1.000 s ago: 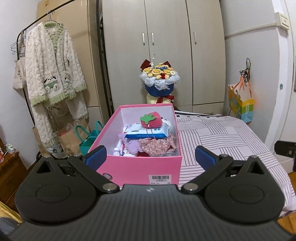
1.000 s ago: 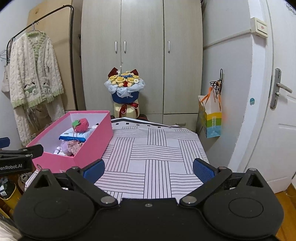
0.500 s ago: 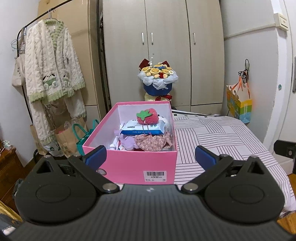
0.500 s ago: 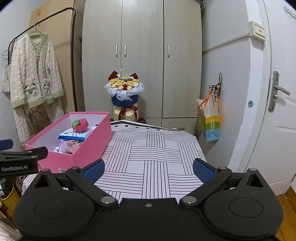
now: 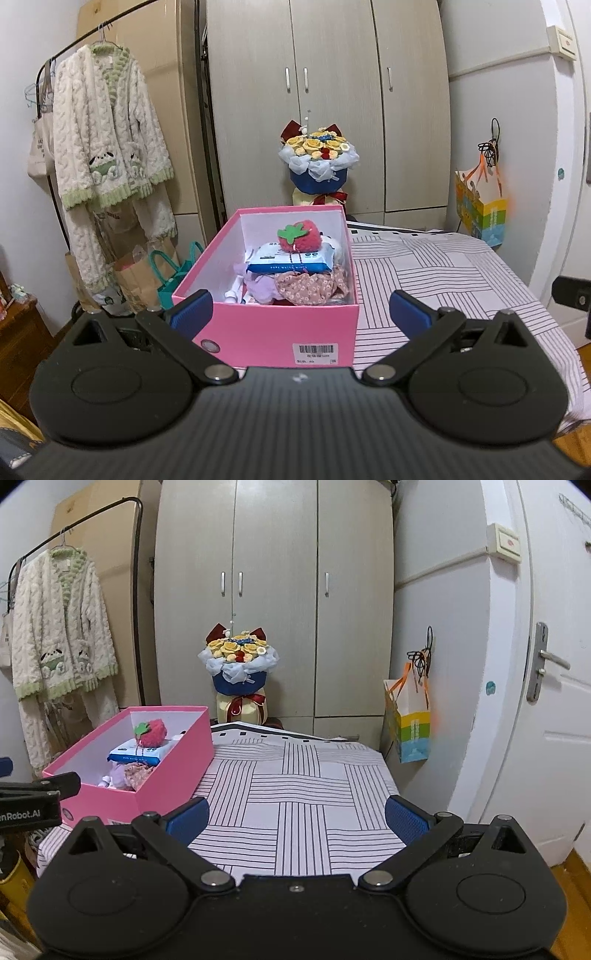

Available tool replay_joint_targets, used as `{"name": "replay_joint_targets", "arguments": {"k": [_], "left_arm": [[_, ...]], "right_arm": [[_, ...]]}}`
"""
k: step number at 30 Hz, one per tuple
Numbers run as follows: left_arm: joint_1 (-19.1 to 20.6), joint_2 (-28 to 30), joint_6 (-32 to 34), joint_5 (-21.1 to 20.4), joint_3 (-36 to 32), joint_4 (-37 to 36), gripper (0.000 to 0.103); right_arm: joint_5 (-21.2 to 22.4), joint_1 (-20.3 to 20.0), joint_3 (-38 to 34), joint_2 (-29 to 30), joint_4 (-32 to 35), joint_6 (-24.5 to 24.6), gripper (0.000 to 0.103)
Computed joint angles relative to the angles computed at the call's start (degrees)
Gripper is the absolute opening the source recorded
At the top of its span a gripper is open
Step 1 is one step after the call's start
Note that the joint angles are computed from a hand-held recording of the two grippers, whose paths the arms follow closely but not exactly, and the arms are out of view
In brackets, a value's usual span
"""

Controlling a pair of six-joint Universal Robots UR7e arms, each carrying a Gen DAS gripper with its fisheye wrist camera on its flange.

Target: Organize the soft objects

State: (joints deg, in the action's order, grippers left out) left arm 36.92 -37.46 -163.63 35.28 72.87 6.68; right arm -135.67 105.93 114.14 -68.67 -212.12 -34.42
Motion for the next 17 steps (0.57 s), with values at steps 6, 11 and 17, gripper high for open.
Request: {"name": "replay_joint_targets", "arguments": {"k": [6,11,17], "left_arm": [[0.1,0.5,0.3,-0.5,-0.7,1.5,0.103],[0.1,0.2,-0.3,0.0,-0.5,2.1,0.103],[0.0,0.1,0.2,-0.2,-0.2,1.7,0.103]], "right_arm": [[0.0,-0.5,0.3,-0.3,1.3,1.3,0.103],[0.1,-0.5,0.4,-0.1,1.6,1.1,0.103],[-0.2,-0.3,0.4,0.1,1.6,0.9,0.103]]}}
